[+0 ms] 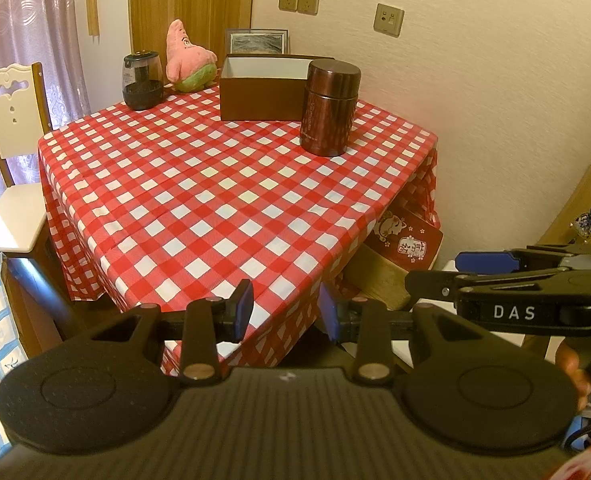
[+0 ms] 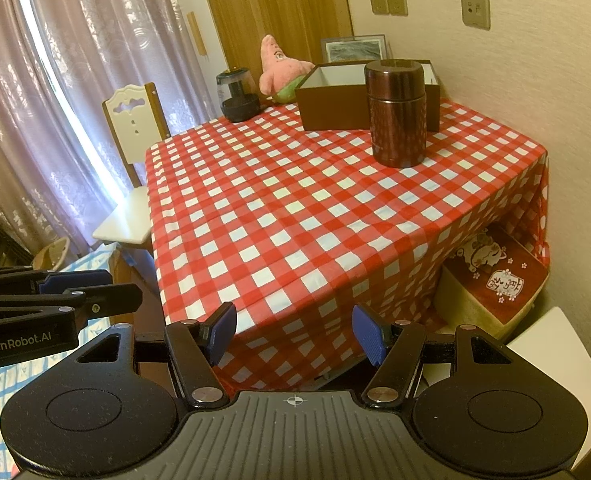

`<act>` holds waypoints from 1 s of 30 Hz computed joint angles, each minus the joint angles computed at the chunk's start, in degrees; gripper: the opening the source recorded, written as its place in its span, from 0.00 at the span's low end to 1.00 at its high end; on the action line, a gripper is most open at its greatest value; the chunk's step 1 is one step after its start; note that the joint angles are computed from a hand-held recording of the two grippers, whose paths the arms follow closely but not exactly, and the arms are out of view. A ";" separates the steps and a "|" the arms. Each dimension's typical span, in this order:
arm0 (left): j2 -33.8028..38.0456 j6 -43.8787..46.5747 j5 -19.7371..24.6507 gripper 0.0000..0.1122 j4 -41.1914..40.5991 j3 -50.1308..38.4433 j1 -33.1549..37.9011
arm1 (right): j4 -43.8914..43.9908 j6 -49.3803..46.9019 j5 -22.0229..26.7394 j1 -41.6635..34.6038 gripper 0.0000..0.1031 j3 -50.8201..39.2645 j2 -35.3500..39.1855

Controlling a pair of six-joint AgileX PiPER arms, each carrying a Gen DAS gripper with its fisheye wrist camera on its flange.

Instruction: Organize soft objects

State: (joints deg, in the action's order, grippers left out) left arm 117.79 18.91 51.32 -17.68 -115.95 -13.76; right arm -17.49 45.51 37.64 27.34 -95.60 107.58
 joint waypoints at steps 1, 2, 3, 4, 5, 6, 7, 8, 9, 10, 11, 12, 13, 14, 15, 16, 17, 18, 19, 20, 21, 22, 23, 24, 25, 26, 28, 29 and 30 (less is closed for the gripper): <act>0.06 -0.08 -0.06 0.30 0.05 -0.07 -0.03 | 0.01 -0.02 0.05 -0.01 0.62 -0.10 0.06; -0.01 0.02 -0.04 0.30 -0.02 0.01 0.03 | 0.01 -0.02 0.05 -0.01 0.62 -0.10 0.06; -0.07 0.11 -0.02 0.30 -0.06 0.08 0.08 | 0.01 -0.02 0.05 -0.01 0.62 -0.10 0.06; 0.02 0.05 -0.11 0.30 -0.01 0.01 0.02 | 0.02 -0.05 0.02 0.00 0.62 -0.04 0.02; -0.04 0.17 -0.03 0.30 -0.10 0.05 0.10 | 0.05 -0.09 0.02 -0.01 0.62 -0.08 0.04; 0.02 0.15 0.00 0.30 -0.13 -0.01 0.11 | 0.10 -0.13 0.02 -0.02 0.62 -0.14 0.08; -0.08 0.11 0.06 0.30 -0.11 0.07 0.14 | 0.11 -0.10 0.08 -0.01 0.62 -0.20 0.11; 0.13 0.00 0.08 0.30 -0.03 -0.18 0.05 | 0.07 -0.05 0.09 0.03 0.62 -0.17 0.08; 0.35 -0.15 0.39 0.30 0.07 -0.75 0.02 | 0.04 -0.06 0.09 0.05 0.62 -0.20 0.10; 0.56 -0.29 0.46 0.30 0.13 -1.03 -0.04 | -0.04 -0.01 0.10 0.06 0.62 -0.26 0.14; 0.65 -0.28 0.50 0.30 0.11 -1.15 -0.06 | -0.08 0.10 0.16 0.11 0.62 -0.29 0.16; 0.46 -0.12 0.43 0.30 0.04 -0.86 0.02 | -0.08 0.13 0.21 0.12 0.62 -0.35 0.20; 0.50 -0.16 0.39 0.30 0.07 -0.88 0.00 | -0.17 0.26 0.29 0.19 0.62 -0.36 0.19; 0.29 -0.04 0.34 0.30 -0.05 -0.60 0.08 | -0.12 0.23 0.33 0.16 0.62 -0.46 0.26; 0.33 -0.08 0.30 0.30 -0.01 -0.61 0.06 | -0.01 0.12 0.31 0.14 0.62 -0.46 0.25; 0.24 -0.05 0.30 0.30 0.01 -0.50 0.09 | 0.05 0.04 0.34 0.13 0.62 -0.49 0.26; 0.26 -0.03 0.28 0.30 -0.02 -0.50 0.11 | -0.03 0.08 0.28 0.14 0.62 -0.40 0.21; 0.21 0.14 0.28 0.30 -0.18 -0.42 0.20 | -0.05 0.08 0.30 0.13 0.62 -0.45 0.24; 0.33 0.11 0.23 0.30 -0.16 -0.54 0.15 | -0.10 0.15 0.20 0.15 0.62 -0.35 0.20; 0.23 0.25 0.22 0.30 -0.22 -0.41 0.24 | -0.11 0.16 0.19 0.15 0.62 -0.34 0.21; 0.27 0.20 0.16 0.30 -0.16 -0.42 0.22 | -0.09 0.13 0.25 0.13 0.62 -0.46 0.29; 0.63 -0.04 0.53 0.30 0.00 -1.20 0.15 | -0.03 0.07 0.29 0.12 0.62 -0.50 0.32; 0.99 -0.22 0.64 0.30 0.08 -1.71 0.04 | -0.02 0.08 0.27 0.13 0.62 -0.45 0.28; 0.81 -0.13 0.62 0.30 0.03 -1.46 0.10 | -0.02 0.08 0.27 0.13 0.62 -0.45 0.28; 0.90 -0.19 0.60 0.30 0.08 -1.57 0.06 | -0.02 0.08 0.27 0.13 0.62 -0.45 0.28; 0.71 0.00 0.55 0.30 -0.08 -1.30 0.16 | -0.02 0.08 0.27 0.13 0.62 -0.45 0.28; 0.86 -0.04 0.56 0.30 -0.03 -1.52 0.09 | 0.00 0.00 0.36 0.10 0.62 -0.64 0.38; 0.68 -0.10 0.40 0.30 -0.05 -1.22 0.09 | -0.05 0.05 0.35 0.11 0.62 -0.66 0.40; 0.61 -0.14 0.35 0.30 0.01 -1.11 0.06 | -0.03 0.05 0.31 0.11 0.62 -0.64 0.41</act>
State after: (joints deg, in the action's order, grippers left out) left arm 118.40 18.76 51.67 -17.67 -117.06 -13.71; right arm -17.52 45.56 37.95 27.45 -96.24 107.99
